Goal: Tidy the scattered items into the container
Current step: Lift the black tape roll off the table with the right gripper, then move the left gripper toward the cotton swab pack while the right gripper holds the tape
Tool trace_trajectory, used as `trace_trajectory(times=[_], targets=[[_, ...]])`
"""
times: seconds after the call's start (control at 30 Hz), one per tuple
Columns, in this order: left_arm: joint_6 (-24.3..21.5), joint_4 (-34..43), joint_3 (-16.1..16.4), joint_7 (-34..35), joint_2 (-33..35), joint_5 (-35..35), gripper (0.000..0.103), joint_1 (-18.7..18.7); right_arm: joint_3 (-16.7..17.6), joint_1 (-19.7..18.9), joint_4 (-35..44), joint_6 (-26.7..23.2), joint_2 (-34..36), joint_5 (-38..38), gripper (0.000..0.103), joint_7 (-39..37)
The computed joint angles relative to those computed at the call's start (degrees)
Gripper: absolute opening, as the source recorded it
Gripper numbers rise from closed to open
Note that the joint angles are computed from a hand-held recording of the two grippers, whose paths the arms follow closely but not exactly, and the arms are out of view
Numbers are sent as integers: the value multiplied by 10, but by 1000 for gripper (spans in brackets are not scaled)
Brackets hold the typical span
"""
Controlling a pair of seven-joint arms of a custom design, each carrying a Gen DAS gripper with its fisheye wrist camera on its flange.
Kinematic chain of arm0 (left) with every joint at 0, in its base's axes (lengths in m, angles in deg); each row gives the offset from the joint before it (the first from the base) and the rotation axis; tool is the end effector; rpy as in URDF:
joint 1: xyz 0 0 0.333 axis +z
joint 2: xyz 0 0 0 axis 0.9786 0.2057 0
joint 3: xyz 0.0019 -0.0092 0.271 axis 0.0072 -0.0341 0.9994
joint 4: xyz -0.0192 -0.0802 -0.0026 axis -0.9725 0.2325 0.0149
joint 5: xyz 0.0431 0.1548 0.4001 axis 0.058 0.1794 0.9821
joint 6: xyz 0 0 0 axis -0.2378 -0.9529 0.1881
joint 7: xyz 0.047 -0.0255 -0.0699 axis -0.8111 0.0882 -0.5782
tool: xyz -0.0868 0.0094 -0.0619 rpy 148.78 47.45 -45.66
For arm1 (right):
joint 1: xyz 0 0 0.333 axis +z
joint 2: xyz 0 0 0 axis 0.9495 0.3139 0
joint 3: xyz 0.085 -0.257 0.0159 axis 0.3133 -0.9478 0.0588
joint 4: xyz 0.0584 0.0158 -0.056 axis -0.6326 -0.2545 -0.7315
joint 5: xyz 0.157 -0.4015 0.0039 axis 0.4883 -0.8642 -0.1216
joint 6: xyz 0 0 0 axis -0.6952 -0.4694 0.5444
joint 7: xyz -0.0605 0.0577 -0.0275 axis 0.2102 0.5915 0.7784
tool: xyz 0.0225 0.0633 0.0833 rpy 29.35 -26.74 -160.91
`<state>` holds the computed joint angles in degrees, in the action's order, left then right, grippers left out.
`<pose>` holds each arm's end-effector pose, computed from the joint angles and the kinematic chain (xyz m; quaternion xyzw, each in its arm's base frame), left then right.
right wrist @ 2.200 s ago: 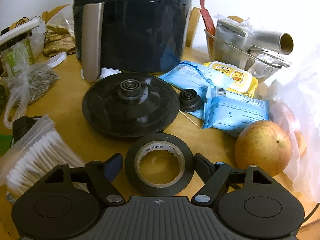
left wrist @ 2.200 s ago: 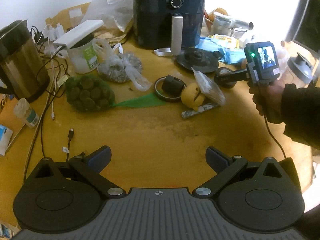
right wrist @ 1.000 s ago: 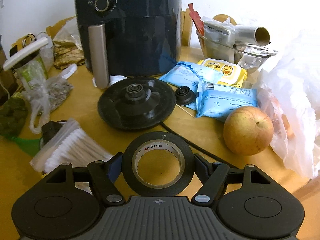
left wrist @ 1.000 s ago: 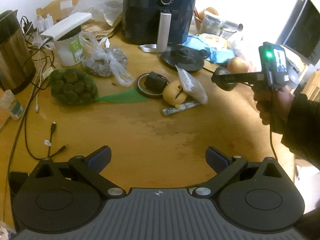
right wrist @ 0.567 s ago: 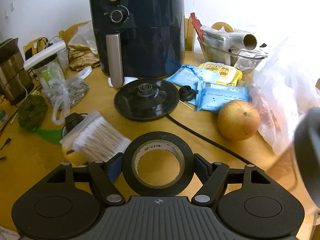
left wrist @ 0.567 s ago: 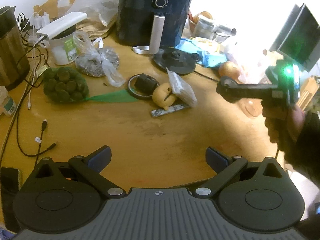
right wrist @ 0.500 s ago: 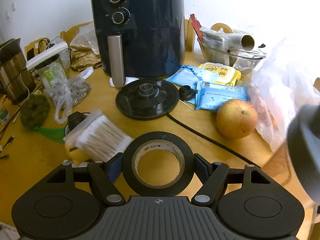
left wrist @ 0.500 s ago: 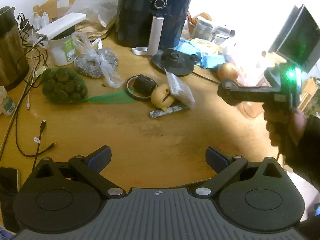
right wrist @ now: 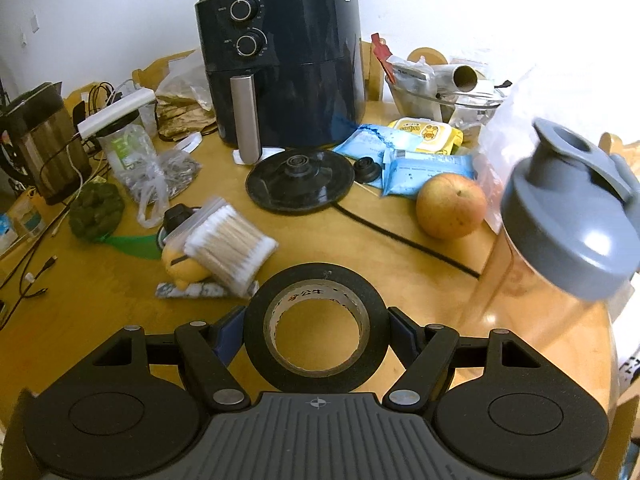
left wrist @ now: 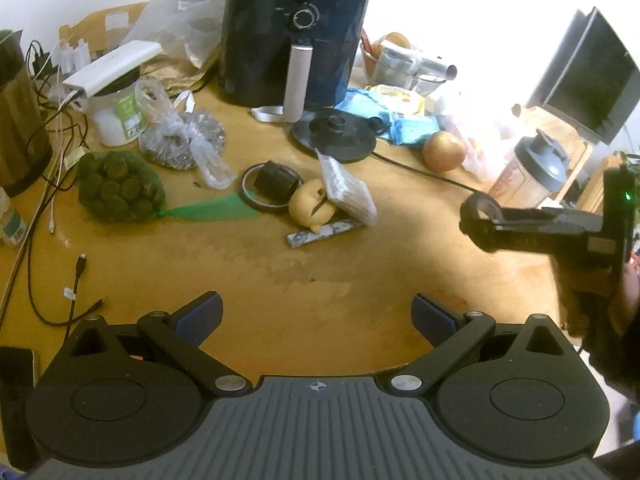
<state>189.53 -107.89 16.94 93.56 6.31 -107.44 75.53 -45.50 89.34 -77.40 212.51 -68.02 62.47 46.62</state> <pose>0.6711 -0.1284 0.5296 -0.5665 0.7616 -0.2966 0.1056 0.6825 0.2457 0.4643 -0.6564 0.6584 -0.2231 0.2930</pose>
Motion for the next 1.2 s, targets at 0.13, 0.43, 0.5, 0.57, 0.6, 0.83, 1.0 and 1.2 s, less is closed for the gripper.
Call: trace_trajectory(times=[0.13, 0.43, 0.5, 0.57, 0.6, 0.83, 1.0, 1.2], targets=[[5, 2, -3, 13, 0, -5, 103, -2, -2, 1, -44, 12, -35, -4, 76, 23], [15, 6, -7, 36, 1, -7, 103, -10, 0, -6, -136, 26, -113, -38, 76, 89], [17, 10, -8, 35, 3, -6, 103, -12, 4, -8, -154, 28, -128, -42, 76, 101], [18, 14, -9, 39, 6, -7, 103, -13, 8, -10, -171, 31, -142, -40, 76, 108], [18, 16, -10, 41, 7, -9, 103, -13, 10, -11, -179, 33, -149, -37, 76, 106], [24, 33, -12, 50, 19, -3, 103, -19, 21, -15, -228, 41, -192, -42, 76, 133], [27, 49, -12, 45, 33, 5, 103, -22, 26, -19, -253, 43, -217, -50, 76, 157], [17, 84, -14, 37, 57, 12, 103, -23, 33, -26, -276, 42, -244, -66, 76, 200]])
